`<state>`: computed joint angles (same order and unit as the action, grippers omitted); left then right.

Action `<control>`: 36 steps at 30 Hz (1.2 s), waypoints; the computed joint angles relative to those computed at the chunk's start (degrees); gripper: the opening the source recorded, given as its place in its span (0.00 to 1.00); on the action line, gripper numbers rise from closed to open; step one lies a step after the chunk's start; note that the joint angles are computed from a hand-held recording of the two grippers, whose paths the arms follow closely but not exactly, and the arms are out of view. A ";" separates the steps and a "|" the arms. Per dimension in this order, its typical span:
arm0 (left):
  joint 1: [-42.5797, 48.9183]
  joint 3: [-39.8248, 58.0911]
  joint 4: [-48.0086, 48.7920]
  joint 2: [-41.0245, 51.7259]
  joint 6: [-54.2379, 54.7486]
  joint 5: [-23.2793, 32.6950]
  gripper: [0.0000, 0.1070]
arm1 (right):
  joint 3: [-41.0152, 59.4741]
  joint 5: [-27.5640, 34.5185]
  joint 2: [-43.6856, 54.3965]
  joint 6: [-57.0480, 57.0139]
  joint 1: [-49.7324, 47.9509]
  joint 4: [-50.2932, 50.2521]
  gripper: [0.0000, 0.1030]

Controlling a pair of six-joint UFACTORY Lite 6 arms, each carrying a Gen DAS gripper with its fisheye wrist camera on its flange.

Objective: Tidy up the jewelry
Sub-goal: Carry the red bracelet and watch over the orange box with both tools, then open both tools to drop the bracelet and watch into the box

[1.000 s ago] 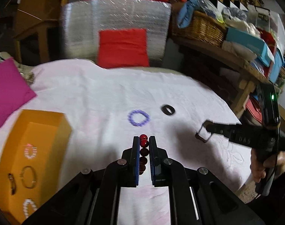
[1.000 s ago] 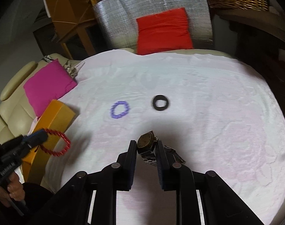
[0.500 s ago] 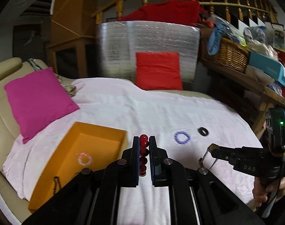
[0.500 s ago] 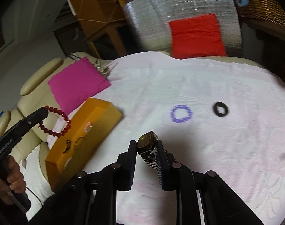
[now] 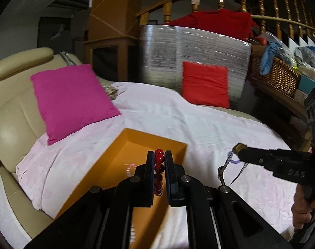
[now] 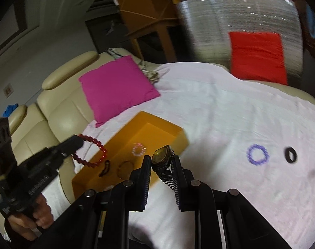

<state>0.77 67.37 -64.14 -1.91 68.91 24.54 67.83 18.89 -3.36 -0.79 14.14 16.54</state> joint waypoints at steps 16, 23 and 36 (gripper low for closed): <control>13.58 7.03 0.96 14.65 5.58 1.17 0.09 | 31.62 3.85 31.74 6.56 6.82 -1.97 0.21; 5.87 30.01 17.50 33.82 -10.26 1.15 0.09 | 44.85 9.35 44.94 5.13 4.78 0.12 0.21; 0.35 51.53 45.50 52.59 -36.79 3.23 0.44 | 59.22 12.48 55.99 9.29 1.55 -2.40 0.46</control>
